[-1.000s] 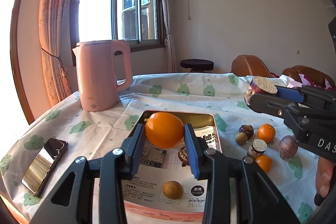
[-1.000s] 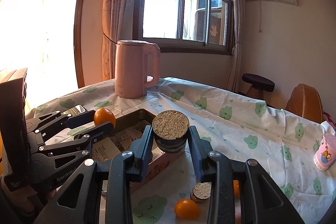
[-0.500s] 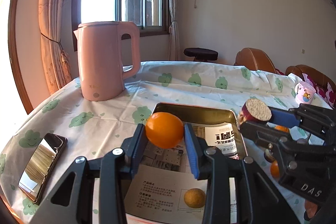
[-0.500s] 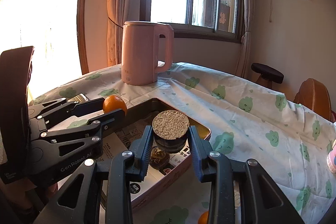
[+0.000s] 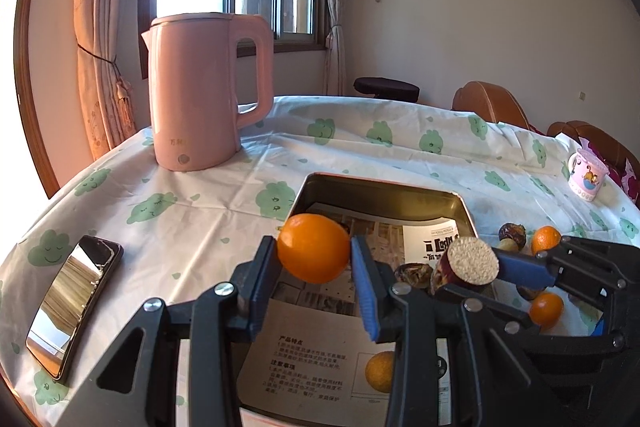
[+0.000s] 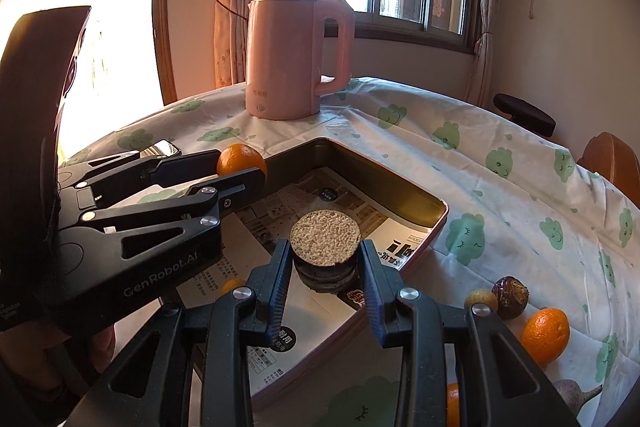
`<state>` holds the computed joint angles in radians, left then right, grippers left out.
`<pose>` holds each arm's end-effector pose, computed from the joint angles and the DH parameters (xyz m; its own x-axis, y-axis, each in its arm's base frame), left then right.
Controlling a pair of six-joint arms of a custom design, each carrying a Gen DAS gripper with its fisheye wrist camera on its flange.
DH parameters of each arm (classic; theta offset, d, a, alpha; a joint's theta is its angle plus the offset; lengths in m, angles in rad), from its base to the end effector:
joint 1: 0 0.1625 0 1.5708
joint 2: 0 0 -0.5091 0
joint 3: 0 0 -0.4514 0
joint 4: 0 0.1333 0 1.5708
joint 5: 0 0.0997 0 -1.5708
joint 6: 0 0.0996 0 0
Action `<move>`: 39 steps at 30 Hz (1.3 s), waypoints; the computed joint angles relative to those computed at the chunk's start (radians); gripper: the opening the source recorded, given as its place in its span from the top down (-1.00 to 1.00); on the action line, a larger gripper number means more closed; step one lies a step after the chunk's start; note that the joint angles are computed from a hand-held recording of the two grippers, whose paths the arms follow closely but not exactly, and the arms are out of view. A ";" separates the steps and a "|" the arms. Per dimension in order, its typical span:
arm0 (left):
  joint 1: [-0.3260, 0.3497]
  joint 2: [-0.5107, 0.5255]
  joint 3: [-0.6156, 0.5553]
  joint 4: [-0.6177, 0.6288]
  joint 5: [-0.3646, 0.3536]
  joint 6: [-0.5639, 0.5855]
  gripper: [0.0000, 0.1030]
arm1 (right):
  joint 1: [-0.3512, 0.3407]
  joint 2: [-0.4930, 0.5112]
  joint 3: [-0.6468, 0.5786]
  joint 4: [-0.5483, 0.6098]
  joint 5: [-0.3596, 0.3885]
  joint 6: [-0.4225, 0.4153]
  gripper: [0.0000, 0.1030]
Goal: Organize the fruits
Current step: 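Lower the orange into the tin box with the left gripper while the right holds the halved fruit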
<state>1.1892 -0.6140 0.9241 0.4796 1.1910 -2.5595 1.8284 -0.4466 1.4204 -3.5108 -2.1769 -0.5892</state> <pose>-0.1550 -0.8433 0.1822 -0.6558 0.4489 -0.6070 0.7482 0.4936 -0.4434 0.2873 -0.7898 0.0446 -0.6795 -0.1027 0.7264 -0.6284 0.5925 -0.5041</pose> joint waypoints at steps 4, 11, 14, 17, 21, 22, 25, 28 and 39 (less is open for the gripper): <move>0.000 -0.001 0.004 -0.011 -0.006 0.008 0.24 | 0.000 0.009 -0.009 0.014 -0.014 -0.001 0.30; -0.002 -0.007 0.016 -0.027 -0.013 0.015 0.23 | 0.000 0.019 -0.016 0.021 -0.022 0.005 0.30; -0.003 -0.009 0.019 -0.031 -0.016 0.016 0.23 | 0.002 0.023 -0.020 0.021 -0.031 0.001 0.30; -0.003 -0.009 0.019 -0.032 -0.017 0.017 0.22 | 0.003 0.025 -0.023 0.020 -0.034 0.000 0.30; -0.004 -0.014 0.030 -0.046 -0.018 0.020 0.21 | 0.003 0.028 -0.025 0.012 -0.038 -0.003 0.30; -0.005 -0.017 0.036 -0.053 -0.018 0.024 0.21 | 0.003 0.028 -0.025 0.010 -0.039 -0.004 0.30; -0.007 -0.023 0.047 -0.069 -0.023 0.033 0.21 | 0.003 0.028 -0.023 0.003 -0.040 -0.003 0.30; -0.006 -0.025 0.050 -0.075 -0.021 0.034 0.20 | 0.003 0.029 -0.024 0.001 -0.042 -0.003 0.30; -0.007 -0.059 0.110 -0.158 -0.022 0.049 -0.23 | 0.009 0.040 -0.036 -0.017 -0.059 -0.030 0.02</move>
<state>1.1819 -0.6731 1.0339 0.3213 1.1693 -2.5103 1.8371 -0.4069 1.3844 -3.5276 -2.2360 -0.6192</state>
